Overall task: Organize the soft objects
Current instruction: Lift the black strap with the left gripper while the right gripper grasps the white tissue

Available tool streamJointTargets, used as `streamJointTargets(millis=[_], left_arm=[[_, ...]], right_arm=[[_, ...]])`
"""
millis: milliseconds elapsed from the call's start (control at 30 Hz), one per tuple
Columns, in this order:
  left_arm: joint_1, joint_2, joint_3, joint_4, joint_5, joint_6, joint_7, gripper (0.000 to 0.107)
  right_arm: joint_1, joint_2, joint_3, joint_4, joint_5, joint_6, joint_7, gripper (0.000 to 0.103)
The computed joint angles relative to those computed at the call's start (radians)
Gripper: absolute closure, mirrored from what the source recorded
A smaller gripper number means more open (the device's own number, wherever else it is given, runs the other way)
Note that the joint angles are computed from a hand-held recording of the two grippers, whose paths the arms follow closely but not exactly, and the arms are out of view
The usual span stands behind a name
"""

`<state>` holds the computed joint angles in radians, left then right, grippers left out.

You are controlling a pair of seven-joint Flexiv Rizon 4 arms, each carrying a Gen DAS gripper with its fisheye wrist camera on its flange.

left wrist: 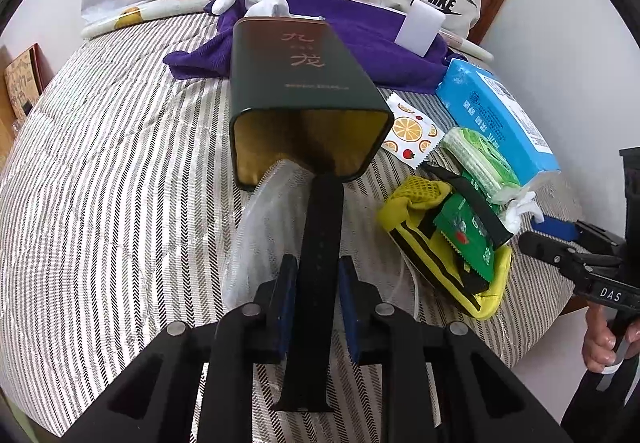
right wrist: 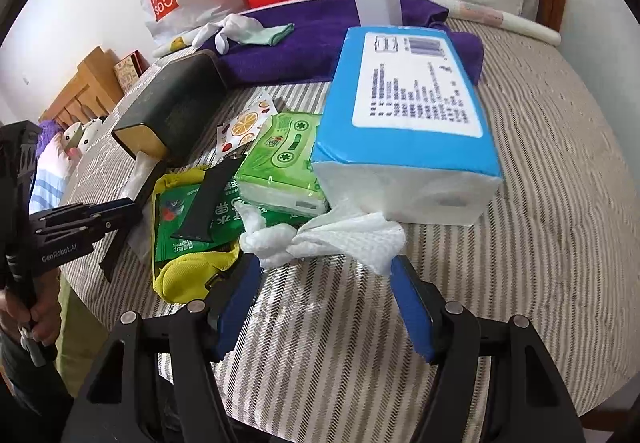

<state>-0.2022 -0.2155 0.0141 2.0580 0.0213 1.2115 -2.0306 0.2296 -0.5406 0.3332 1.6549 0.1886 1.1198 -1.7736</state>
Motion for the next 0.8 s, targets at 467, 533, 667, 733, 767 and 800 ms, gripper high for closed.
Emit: streamJointTargets(millis=[467,533,667,733,767,800], left_arm=[[-0.020,-0.002,0.016,-0.019,0.060,-0.023,-0.051,0.086],[-0.022,-0.003,0.018,-0.022,0.076,-0.022,-0.063,0.086],[-0.014,-0.001,0.011,-0.007,0.064,0.005,-0.066,0.086],[-0.016,-0.001,0.014,-0.005,0.070,0.012,-0.074,0.086],[-0.020,-0.002,0.017,-0.007,0.078,0.010,-0.082,0.086],[-0.021,-0.001,0.019,-0.008,0.083,0.008,-0.085,0.086]], right_arm=[[0.122,-0.030,-0.103,0.057,-0.125,0.178,0.178,0.045],[0.181,-0.018,-0.182,0.103,-0.221,0.221,0.240,0.066],[0.104,-0.021,-0.109,0.115,-0.242,0.239,0.221,0.069],[0.079,-0.015,-0.093,0.135,-0.254,0.253,0.216,0.069],[0.066,-0.012,-0.083,0.144,-0.256,0.259,0.212,0.069],[0.047,-0.011,-0.066,0.148,-0.252,0.259,0.203,0.069]])
